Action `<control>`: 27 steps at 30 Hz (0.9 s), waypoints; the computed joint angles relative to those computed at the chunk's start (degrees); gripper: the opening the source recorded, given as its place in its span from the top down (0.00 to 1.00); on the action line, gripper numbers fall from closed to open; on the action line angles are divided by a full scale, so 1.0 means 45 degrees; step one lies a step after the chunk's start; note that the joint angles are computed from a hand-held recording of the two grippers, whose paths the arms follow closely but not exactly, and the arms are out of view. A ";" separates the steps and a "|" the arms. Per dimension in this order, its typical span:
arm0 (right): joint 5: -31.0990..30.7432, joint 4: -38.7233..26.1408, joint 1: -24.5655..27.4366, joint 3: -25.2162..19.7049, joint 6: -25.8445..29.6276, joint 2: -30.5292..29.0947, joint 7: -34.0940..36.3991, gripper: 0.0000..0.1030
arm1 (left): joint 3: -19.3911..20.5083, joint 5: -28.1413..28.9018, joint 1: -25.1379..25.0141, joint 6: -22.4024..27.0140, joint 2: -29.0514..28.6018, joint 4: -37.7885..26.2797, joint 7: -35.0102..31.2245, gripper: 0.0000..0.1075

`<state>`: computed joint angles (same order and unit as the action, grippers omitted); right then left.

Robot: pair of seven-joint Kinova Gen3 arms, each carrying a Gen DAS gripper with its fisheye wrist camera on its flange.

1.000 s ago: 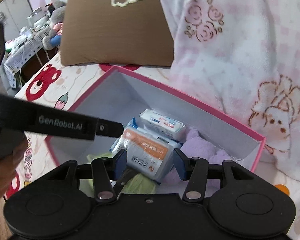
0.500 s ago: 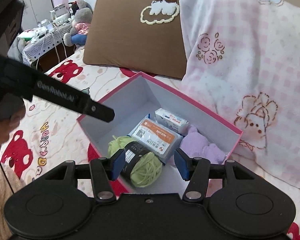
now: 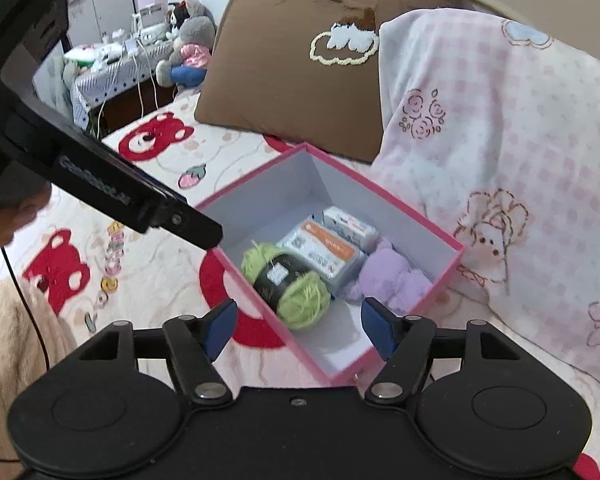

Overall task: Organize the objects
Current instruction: 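Withdraw the left gripper and move it toward the orange sponge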

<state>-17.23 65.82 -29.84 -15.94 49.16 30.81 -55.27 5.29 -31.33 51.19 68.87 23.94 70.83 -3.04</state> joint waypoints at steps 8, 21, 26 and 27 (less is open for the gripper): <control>-0.0626 0.1366 0.0911 -0.0313 0.0003 -0.0880 0.1166 0.29 | 0.0142 0.0153 0.0589 0.0573 0.0546 -0.0827 -0.0303 0.44; -0.2849 0.3739 0.2533 -0.0499 -0.0629 -0.2382 0.4255 0.29 | -0.0099 0.1124 0.1301 0.1547 0.1861 -0.3237 -0.1697 0.44; -0.4221 0.4787 0.3382 -0.0615 -0.1553 -0.2635 0.5824 0.29 | -0.0338 0.1370 0.1465 0.1796 0.2584 -0.4505 -0.2407 0.44; -0.4455 0.4902 0.3527 -0.0611 -0.1637 -0.2629 0.6056 0.29 | -0.0399 0.1429 0.1478 0.1806 0.2729 -0.4752 -0.2542 0.44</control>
<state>-37.28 87.88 -13.97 -18.69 41.80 18.98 -28.02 3.49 -24.89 57.84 77.00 36.22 49.44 -14.48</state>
